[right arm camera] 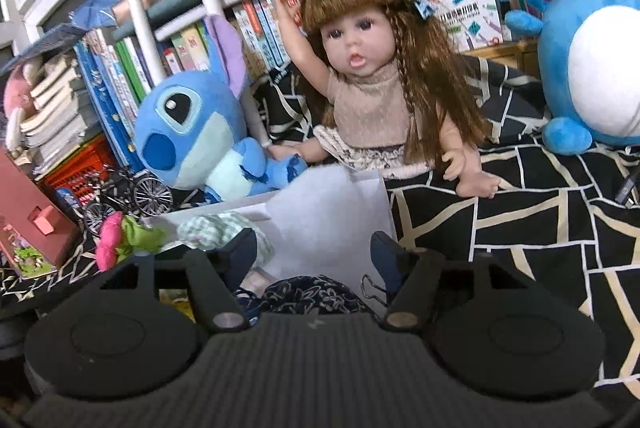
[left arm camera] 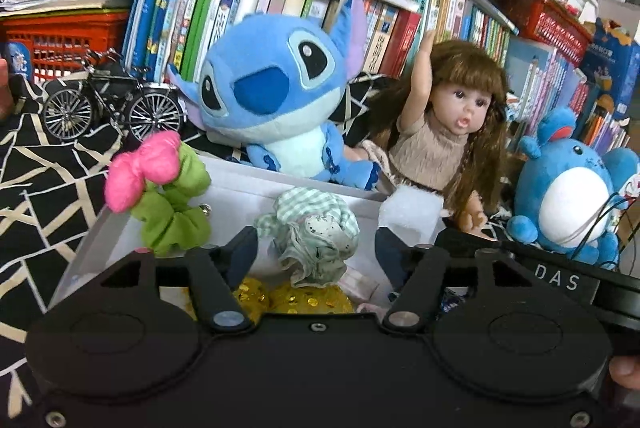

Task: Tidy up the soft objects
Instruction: 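Release the green cloth into the box with the left tool while the right tool releases the foam block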

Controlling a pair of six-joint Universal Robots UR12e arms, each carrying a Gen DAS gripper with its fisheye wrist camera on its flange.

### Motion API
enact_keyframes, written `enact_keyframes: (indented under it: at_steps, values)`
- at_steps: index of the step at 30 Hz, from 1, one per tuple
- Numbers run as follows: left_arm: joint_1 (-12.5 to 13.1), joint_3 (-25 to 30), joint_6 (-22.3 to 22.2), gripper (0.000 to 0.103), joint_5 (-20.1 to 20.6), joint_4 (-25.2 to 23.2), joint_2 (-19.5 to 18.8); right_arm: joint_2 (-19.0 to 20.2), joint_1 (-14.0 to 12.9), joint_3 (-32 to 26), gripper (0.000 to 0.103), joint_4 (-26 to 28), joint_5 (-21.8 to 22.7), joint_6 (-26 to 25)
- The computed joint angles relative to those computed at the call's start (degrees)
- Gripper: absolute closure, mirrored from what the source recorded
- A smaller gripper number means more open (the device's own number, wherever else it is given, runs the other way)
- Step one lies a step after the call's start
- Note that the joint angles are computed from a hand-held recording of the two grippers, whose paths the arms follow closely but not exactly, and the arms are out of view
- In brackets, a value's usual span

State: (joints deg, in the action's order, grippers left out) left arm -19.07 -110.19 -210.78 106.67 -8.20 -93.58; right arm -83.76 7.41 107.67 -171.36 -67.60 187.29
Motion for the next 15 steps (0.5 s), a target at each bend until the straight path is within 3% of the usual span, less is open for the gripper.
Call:
enact_keyframes:
  at_steps: [5, 15]
  values:
    - [-0.4, -1.3, -0.7, 0.028, 0.1, 0.9, 1.9, -1.5, -0.7, 1.3, 0.024, -1.8, 2.2, -0.3]
    - [-2.3, -3.8, 0.8, 0.022, 2.7, 1.4, 5.7, -5.6, -1.7, 5.2, 0.017, -6.4, 6.3, -3.8]
